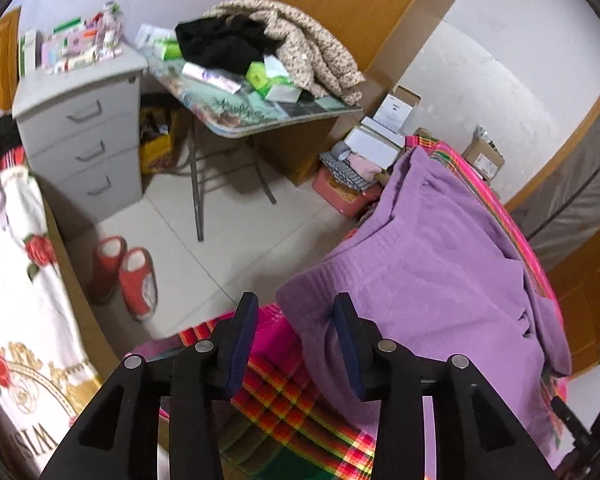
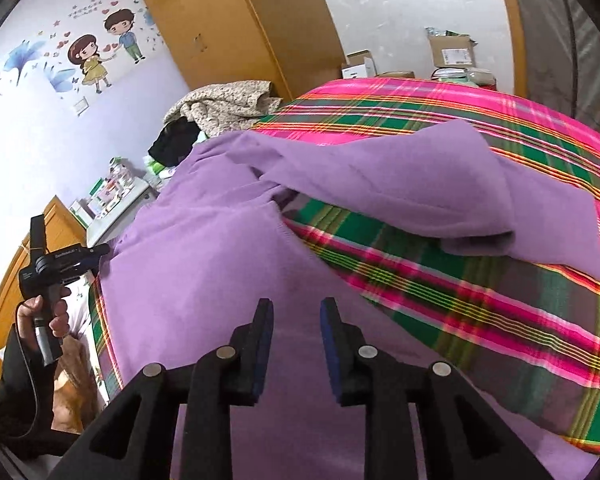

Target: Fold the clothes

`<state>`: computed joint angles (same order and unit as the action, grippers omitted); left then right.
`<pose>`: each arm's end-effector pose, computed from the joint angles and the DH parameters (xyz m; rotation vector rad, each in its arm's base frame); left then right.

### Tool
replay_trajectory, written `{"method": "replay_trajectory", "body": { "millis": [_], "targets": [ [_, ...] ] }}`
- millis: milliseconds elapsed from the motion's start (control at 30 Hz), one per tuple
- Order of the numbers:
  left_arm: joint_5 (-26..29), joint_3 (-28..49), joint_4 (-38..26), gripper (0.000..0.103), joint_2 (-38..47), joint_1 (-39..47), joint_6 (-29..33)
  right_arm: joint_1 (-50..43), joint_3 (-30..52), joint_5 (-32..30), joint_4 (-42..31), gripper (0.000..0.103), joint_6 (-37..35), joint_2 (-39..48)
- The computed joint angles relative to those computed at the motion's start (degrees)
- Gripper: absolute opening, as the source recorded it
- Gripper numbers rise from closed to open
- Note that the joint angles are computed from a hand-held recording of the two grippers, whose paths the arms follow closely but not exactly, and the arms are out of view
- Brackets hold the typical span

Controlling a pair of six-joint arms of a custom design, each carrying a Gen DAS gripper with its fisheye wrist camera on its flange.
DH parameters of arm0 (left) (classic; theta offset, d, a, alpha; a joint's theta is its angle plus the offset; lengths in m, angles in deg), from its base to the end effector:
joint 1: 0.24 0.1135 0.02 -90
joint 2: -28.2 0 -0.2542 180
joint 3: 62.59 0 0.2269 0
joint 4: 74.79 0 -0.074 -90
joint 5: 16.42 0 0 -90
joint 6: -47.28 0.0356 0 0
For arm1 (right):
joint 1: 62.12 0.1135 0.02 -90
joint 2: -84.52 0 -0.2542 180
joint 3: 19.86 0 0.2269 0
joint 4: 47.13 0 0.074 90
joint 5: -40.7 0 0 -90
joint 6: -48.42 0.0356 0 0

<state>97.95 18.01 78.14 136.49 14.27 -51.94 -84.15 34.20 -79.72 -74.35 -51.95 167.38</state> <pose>0.3542 0.0765 0.1625 -0.3417 2.4491 -0.4960 0.2346 -0.0755 0.1696 0.0455 2.4090 0.4222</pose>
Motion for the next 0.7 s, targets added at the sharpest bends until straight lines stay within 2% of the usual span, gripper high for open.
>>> {"method": "replay_trajectory", "body": {
  "millis": [133,200,267,400,533,700],
  "targets": [
    [4.5,2.6,-0.2,0.039,3.2,0.1,-2.7,0.8,-0.1,0.2,0.2,0.025,0.5,0.1],
    [4.8,2.7,1.2,0.015,3.5,-0.4,-3.9,0.6,-0.5,0.2,0.2,0.025,0.6,-0.1],
    [3.1,2.9,2.3,0.01,2.9,-1.4,-4.1,0.2,-0.6,0.1,0.1,0.025,0.6,-0.3],
    [-0.2,4.9,3.2,0.009,2.5,-2.6,-3.3,-0.1,-0.6,0.4,0.0,0.025,0.8,-0.3],
    [-0.8,8.0,2.1,0.009,5.5,-1.8,-2.5,-0.2,-0.3,0.5,-0.2,0.025,0.8,-0.4],
    [2.4,8.6,-0.4,0.014,8.6,0.1,-1.4,-0.8,-0.1,0.1,-0.2,0.025,0.5,0.3]
  ]
}}
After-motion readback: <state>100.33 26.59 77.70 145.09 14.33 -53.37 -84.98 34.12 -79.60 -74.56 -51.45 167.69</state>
